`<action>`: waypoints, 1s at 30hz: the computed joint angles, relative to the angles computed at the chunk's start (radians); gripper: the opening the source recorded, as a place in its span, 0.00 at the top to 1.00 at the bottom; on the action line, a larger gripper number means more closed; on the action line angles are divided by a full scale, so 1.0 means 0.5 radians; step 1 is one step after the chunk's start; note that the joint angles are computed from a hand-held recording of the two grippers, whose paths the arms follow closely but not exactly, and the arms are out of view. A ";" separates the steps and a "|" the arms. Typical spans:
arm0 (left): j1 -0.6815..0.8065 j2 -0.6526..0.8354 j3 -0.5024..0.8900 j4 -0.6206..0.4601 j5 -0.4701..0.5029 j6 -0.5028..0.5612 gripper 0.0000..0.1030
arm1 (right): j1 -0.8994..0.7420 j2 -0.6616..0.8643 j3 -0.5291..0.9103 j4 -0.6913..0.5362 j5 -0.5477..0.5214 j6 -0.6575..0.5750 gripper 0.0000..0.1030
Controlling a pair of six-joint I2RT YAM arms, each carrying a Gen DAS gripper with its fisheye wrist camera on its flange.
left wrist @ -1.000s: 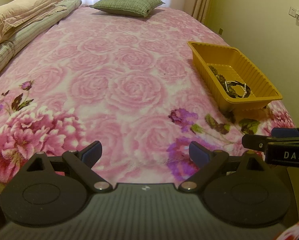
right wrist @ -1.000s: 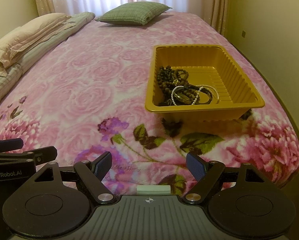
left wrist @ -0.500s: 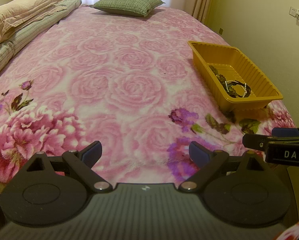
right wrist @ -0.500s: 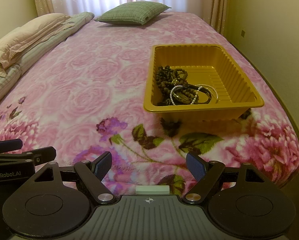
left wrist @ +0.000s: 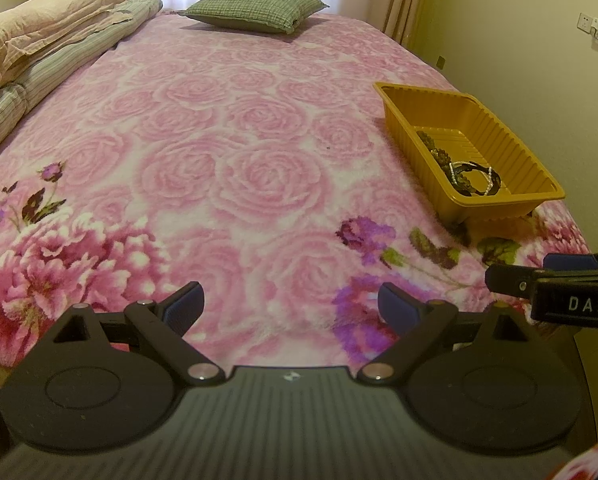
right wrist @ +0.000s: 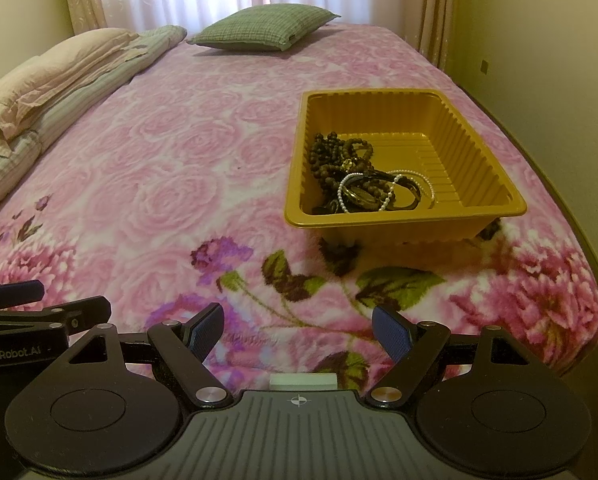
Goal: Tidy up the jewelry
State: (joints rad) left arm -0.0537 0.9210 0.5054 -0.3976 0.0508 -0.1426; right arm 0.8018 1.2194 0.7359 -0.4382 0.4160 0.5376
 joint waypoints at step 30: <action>0.019 0.026 0.012 0.016 0.026 0.030 0.10 | -0.033 0.011 0.028 -0.001 -0.016 -0.026 0.21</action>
State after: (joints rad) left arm -0.0442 0.9338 0.5113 -0.3894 0.0636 -0.1276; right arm 0.7854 1.2247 0.7498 -0.4386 0.4079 0.5244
